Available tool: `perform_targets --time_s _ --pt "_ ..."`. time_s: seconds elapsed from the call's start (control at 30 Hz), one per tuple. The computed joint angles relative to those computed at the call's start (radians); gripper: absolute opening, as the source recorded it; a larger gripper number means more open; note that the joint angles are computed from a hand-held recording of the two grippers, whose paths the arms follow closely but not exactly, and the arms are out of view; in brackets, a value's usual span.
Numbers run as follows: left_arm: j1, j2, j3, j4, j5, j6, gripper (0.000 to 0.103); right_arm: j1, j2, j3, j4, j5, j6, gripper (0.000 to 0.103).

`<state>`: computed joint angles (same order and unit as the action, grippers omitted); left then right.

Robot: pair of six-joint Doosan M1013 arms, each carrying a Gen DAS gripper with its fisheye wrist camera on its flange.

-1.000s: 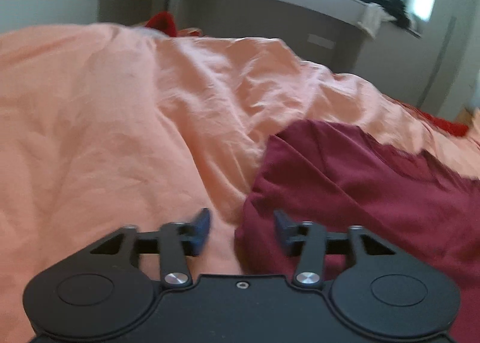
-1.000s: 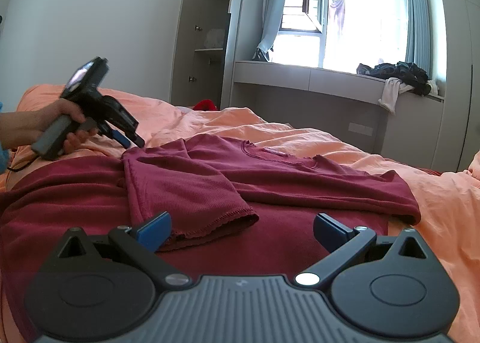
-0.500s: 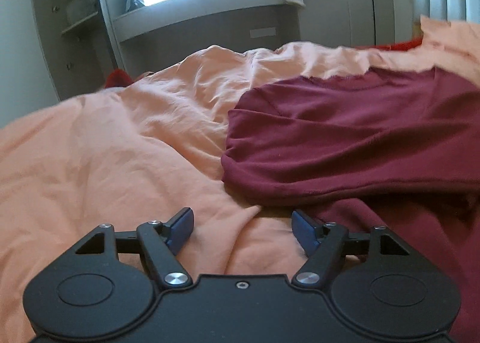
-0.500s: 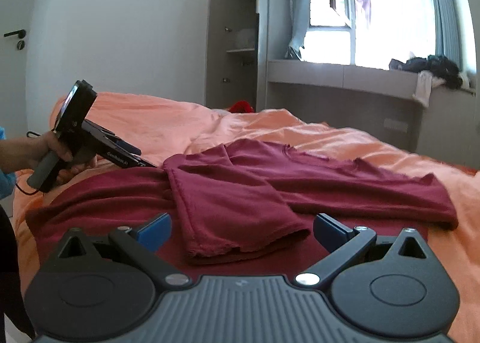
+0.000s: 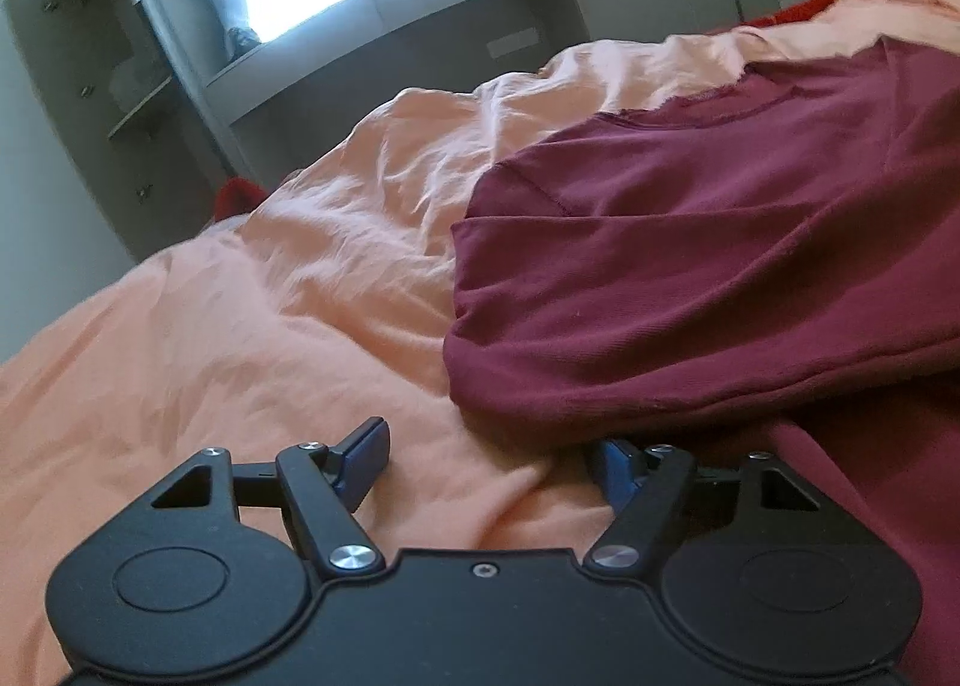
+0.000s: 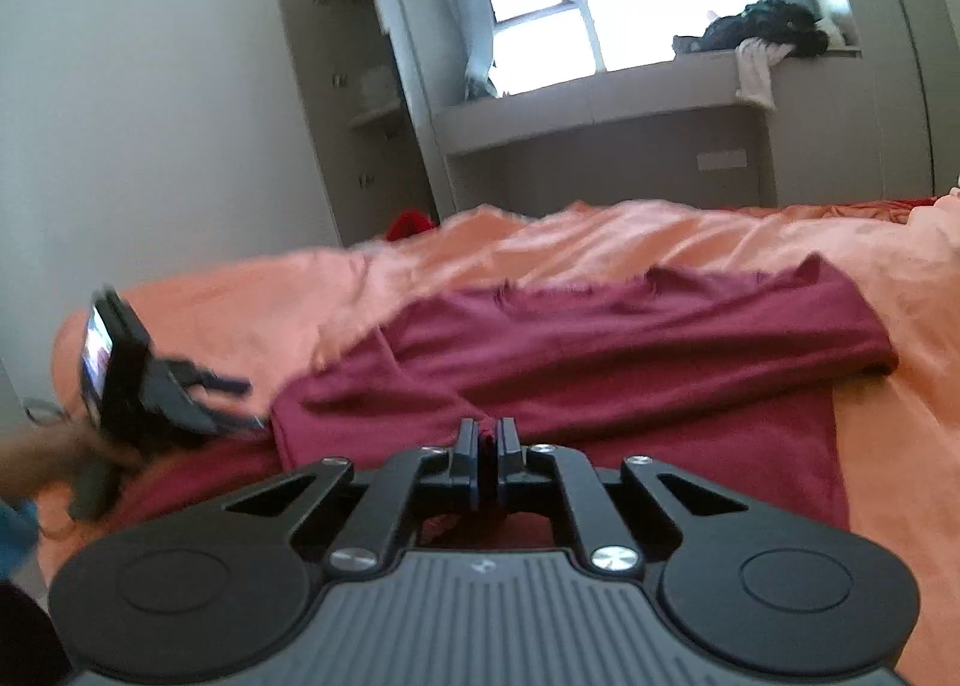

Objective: Fold small clothes

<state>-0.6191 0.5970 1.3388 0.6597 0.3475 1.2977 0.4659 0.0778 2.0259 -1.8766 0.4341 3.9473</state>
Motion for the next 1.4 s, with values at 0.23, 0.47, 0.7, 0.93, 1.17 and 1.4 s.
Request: perform_targets --time_s 0.23,0.47,0.7,0.93,1.17,1.4 --pt "-0.02 0.02 -0.012 0.29 0.022 -0.248 0.052 -0.007 -0.035 0.023 -0.265 0.044 0.272 0.005" --pt "-0.008 0.023 -0.018 0.204 -0.026 -0.188 0.028 -0.021 -0.024 0.018 -0.187 -0.056 0.22 0.005" --pt "-0.005 0.029 -0.029 0.139 -0.004 -0.165 0.002 -0.013 -0.014 0.004 -0.079 -0.083 0.119 0.005" --pt "0.017 0.025 -0.045 -0.044 0.033 -0.162 0.002 -0.016 -0.012 -0.012 0.283 -0.128 -0.216 0.005" --pt "0.02 0.006 -0.029 -0.104 0.042 -0.118 0.024 -0.001 -0.013 -0.016 0.341 -0.088 -0.318 0.014" --pt "0.011 -0.071 0.084 0.096 -0.02 -0.357 0.079 0.042 -0.027 -0.001 0.322 -0.01 -0.395 0.063"
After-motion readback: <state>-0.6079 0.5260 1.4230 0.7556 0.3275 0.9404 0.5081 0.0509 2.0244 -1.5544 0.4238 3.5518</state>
